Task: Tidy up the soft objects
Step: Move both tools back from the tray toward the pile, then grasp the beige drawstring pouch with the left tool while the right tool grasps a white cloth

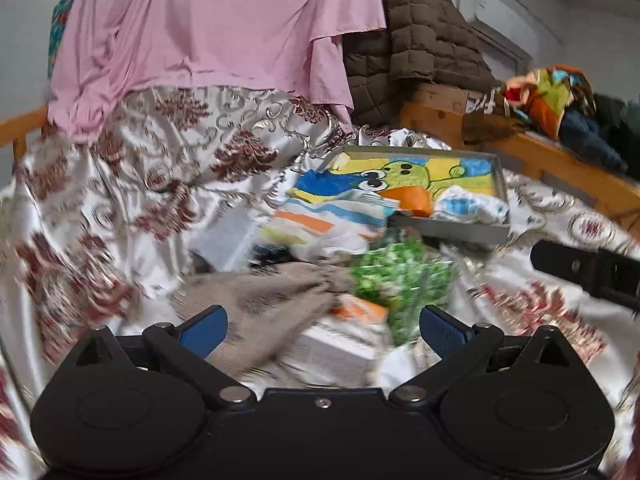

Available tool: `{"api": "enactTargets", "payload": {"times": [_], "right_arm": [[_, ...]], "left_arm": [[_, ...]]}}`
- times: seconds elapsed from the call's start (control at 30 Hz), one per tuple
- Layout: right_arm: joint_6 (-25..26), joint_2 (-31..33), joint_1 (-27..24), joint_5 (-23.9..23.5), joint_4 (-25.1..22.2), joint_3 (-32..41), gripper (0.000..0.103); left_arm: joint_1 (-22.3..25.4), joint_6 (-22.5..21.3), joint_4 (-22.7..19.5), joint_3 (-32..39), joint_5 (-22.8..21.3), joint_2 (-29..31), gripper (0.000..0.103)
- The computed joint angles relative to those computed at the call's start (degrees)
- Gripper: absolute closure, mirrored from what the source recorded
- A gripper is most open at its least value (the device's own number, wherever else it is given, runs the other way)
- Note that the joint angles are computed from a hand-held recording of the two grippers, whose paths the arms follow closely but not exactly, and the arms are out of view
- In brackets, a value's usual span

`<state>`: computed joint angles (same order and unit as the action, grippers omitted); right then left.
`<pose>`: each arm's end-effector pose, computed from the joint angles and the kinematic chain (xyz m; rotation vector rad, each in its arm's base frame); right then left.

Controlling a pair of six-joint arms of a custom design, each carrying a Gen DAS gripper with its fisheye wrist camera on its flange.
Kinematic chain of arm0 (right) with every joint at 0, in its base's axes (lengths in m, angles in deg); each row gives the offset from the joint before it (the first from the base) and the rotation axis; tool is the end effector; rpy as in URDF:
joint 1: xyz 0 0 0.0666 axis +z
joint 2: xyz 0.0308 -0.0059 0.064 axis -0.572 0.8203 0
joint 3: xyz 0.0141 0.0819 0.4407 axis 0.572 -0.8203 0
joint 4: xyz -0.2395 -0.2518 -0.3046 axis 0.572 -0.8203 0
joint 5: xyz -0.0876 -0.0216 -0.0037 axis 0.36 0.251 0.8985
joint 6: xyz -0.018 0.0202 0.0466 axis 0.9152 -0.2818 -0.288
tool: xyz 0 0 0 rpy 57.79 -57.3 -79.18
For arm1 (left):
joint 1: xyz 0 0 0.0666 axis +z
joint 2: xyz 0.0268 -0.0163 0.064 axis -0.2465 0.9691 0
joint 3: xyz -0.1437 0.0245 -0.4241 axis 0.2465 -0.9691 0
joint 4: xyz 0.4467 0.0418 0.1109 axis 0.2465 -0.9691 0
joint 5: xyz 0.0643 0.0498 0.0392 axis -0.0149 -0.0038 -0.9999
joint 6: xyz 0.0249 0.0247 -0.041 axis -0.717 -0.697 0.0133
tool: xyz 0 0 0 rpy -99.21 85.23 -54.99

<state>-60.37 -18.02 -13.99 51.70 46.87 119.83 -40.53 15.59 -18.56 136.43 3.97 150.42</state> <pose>0.4679 0.1763 0.5251 -0.1266 1.9526 0.3299 0.4315 -0.1960 0.5071 -0.1568 2.0832 -0.0068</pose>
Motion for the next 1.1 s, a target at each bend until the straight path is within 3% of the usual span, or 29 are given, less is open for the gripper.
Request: {"api": "enactTargets", "payload": {"times": [0.17,0.23,0.3,0.53,0.67,0.77,0.93,1.0,1.1], "right_arm": [[3.26,0.19,2.0,0.05,-2.37,0.97,0.0],[4.04,0.14,2.89,-0.08,-3.6,1.84,0.0],[4.28,0.27,3.6,-0.57,-5.25,3.08,0.0],[5.07,4.35,7.03,-4.12,-17.75,13.74,0.0],[7.45,7.12,9.07,-3.27,-21.95,19.0,0.0],[11.61,9.67,10.19,-2.78,-25.56,22.87,0.0],[22.81,14.33,11.05,-1.02,-29.42,29.0,0.0],[25.89,16.5,11.26,-1.23,-30.53,31.34,0.0],[29.82,18.68,11.47,-3.58,-30.4,32.62,0.0]], "left_arm": [[3.15,-8.07,-5.25,0.92,3.02,-2.59,0.001],[4.14,-9.38,-6.94,1.25,4.02,-3.8,0.001],[5.24,-9.87,-8.12,1.23,5.46,-5.37,0.001],[8.19,-8.24,-13.24,3.22,7.67,-7.04,0.001],[9.57,-8.01,-17.9,5.86,8.67,-5.95,0.001],[11.07,-9.19,-20.58,7.89,10.18,-4.88,0.001],[14.64,-12.14,-25.28,11.67,10.77,-1.9,0.001],[16.42,-9.97,-26.29,12.96,12.51,-0.31,0.001],[18.63,-7.76,-26.07,13.39,18.56,0.89,0.001]]}}
